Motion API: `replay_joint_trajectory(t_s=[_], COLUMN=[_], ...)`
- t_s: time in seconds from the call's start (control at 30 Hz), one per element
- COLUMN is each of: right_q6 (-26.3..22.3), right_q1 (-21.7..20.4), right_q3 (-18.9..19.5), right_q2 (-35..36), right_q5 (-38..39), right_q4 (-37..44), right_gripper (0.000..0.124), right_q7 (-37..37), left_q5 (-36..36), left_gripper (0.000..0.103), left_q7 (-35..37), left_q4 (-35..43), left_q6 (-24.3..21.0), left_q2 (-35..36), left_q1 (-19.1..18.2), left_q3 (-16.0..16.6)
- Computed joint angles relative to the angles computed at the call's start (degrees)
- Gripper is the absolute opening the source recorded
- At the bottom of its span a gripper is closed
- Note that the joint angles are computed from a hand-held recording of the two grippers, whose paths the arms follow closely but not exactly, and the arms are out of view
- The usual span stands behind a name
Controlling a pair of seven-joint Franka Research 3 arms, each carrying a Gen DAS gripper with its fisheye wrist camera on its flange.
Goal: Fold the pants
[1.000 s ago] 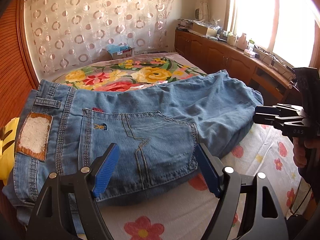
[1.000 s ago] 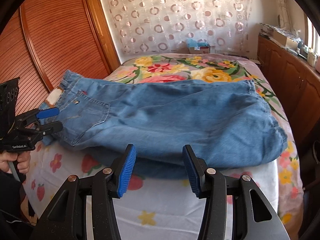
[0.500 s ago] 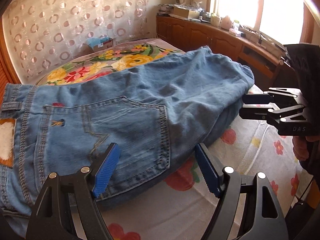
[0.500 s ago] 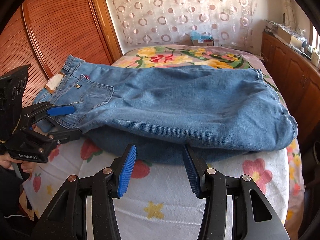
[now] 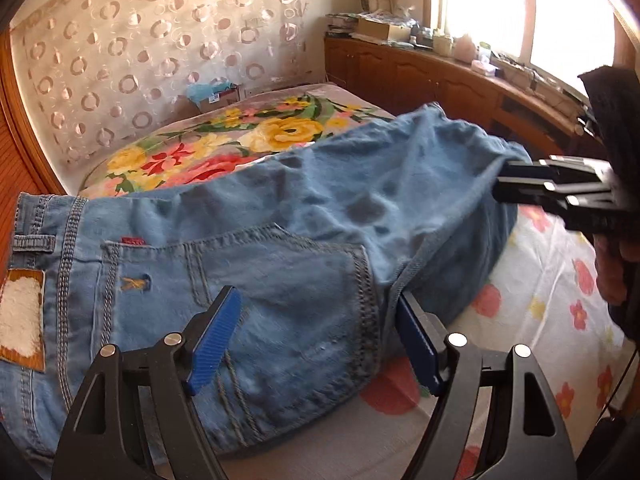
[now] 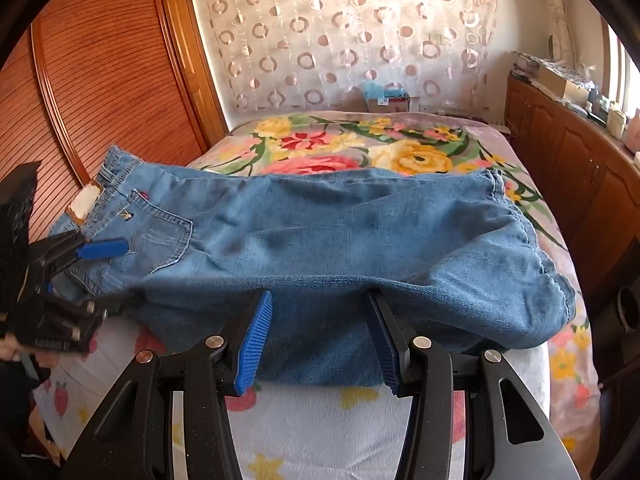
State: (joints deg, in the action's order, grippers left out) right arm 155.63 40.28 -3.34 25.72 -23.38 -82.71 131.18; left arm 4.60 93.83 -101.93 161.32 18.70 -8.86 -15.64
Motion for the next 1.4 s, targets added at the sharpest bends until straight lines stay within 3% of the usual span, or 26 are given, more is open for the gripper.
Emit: replay_joint_trajectory(t_s=[0.23,0.37,0.57,0.7,0.8,0.9,1.03,1.17,1.4], right_q6=[3.08,2.51,0.76,2.09,3.22,3.37,-1.26,-5.14,-6.16], right_q1=[-1.99,-2.59,-1.58,-1.03,0.02,1.44,2.92,0.96,-6.33], right_q3=[2.62,4.42,3.58,1.83,-0.58,-3.97,-7.77,-7.40,-1.22], right_q2=[-3.20,-1.87,1.84,-0.10,-2.06,-5.01,-8.41,-11.00,-7.51], right_q5=[3.71,7.65,9.95,9.26,6.03,-0.48,-11.79,-16.00,-9.97], right_q4=[-6.06,-5.22,0.45,-1.44,-3.44,-6.61,-9.99,-13.78,-11.79], right_gripper=[0.050,0.050,0.050,0.050,0.050,0.050,0.050,0.050,0.050], right_q7=[-2.97,-6.59,-10.46,-9.97,-6.57,0.26,10.45,14.99,13.02], left_q5=[1.48,0.10,-6.40,-8.62,-6.93,-0.91,6.52,13.05,16.68], left_gripper=[0.078,0.078,0.078,0.078,0.078,0.078,0.078,0.078,0.078], left_q7=[-0.36,0.07,4.21,5.92,3.04,-4.21,-13.28,-21.28,-25.85], left_q4=[5.77,6.09,1.51,-4.05,-7.97,-10.99,-14.89,-16.68,-17.16], left_q6=[-2.53,-2.59,-0.63,2.38,5.27,7.28,8.60,7.92,7.18], left_q2=[4.01,4.49,0.78,-4.43,-8.14,-10.85,-13.33,-13.72,-12.23], left_q1=[-0.38,0.55,4.13,4.63,3.78,2.68,3.69,5.05,6.49], left_q3=[0.85,-0.05,-3.42,-2.76,0.28,4.62,8.33,10.23,9.90])
